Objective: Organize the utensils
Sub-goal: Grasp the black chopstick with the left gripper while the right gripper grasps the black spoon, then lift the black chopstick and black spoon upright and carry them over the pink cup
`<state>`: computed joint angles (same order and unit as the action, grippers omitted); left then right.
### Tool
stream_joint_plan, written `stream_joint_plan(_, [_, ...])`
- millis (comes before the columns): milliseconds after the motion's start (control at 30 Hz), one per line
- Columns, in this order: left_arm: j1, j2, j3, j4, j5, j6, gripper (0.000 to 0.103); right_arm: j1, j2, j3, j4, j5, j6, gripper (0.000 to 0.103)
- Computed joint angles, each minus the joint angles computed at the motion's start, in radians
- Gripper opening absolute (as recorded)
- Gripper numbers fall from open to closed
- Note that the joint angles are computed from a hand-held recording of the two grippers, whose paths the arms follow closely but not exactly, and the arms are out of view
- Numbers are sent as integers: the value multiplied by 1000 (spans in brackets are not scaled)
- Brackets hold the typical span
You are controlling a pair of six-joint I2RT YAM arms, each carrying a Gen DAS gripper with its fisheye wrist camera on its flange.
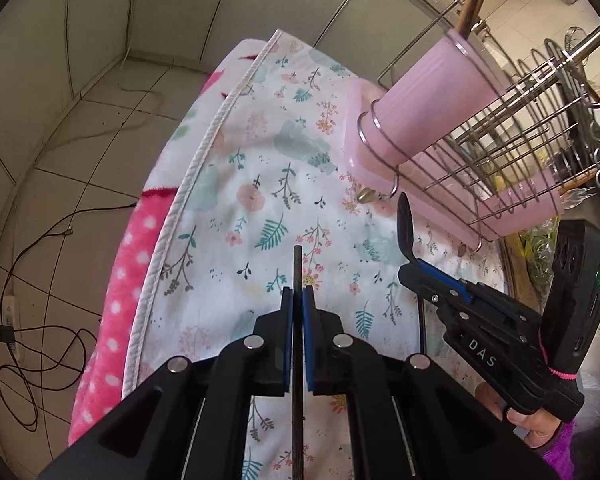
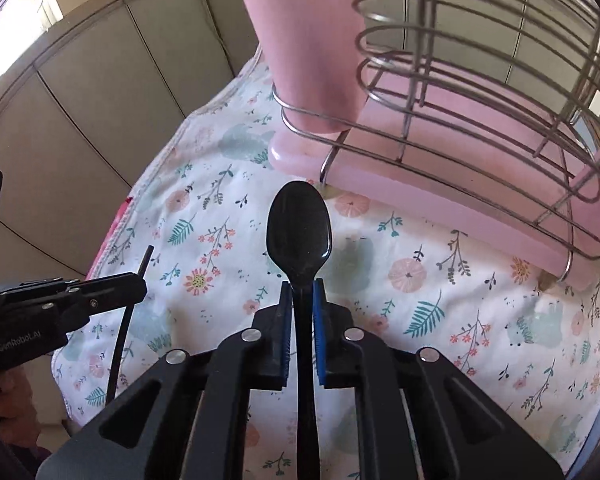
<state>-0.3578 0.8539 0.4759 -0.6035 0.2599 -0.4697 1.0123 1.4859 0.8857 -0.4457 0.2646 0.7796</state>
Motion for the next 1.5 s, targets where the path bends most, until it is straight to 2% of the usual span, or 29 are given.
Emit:
stream_joint_plan(100, [-31,-99,11,-23,-31,-28,4,48,-125,-77,37,73,46,10])
stream_joint_plan(267, [-151,-240,44,-55,-155,-88,4,156,-335,-175,34,246,136,10])
stream_joint_plan(467, [-318,-346,79,-68,-318,-161,4,287,-438,-199,-31,445,229,10])
stream_joint_plan(600, [-414,-363,109,-68,-421,-193,4,376,-495,-184,-140,575,299,10])
stream_joint_plan(700, [-490,-355,138,-79,-502,-211,4,489,-528,-152,-305,680,441,10])
stream_joint_plan(867, [-575,-325,178,-90,-607,-222,4,542,-588,-135,-443,747,553,10])
stream_joint_plan(900, [-590,-320,186,-95,-625,-226,4,524,-601,-139,-430,742,534,10])
stream_joint_plan(1000, [-634,-304,208,-107,-678,-234,4,559,-602,-135,-493,780,617,10])
stream_joint_plan(1100, [-677,-289,225,-117,-731,-243,4,566,-619,-137,-533,800,652,10])
stream_joint_plan(1333, [-723,-237,254,-109,-783,-242,4,635,-612,-105,-737,869,852,10])
stream_joint_plan(1500, [-715,-179,266,-100,-786,-240,4,670,-598,-92,-853,886,979,10])
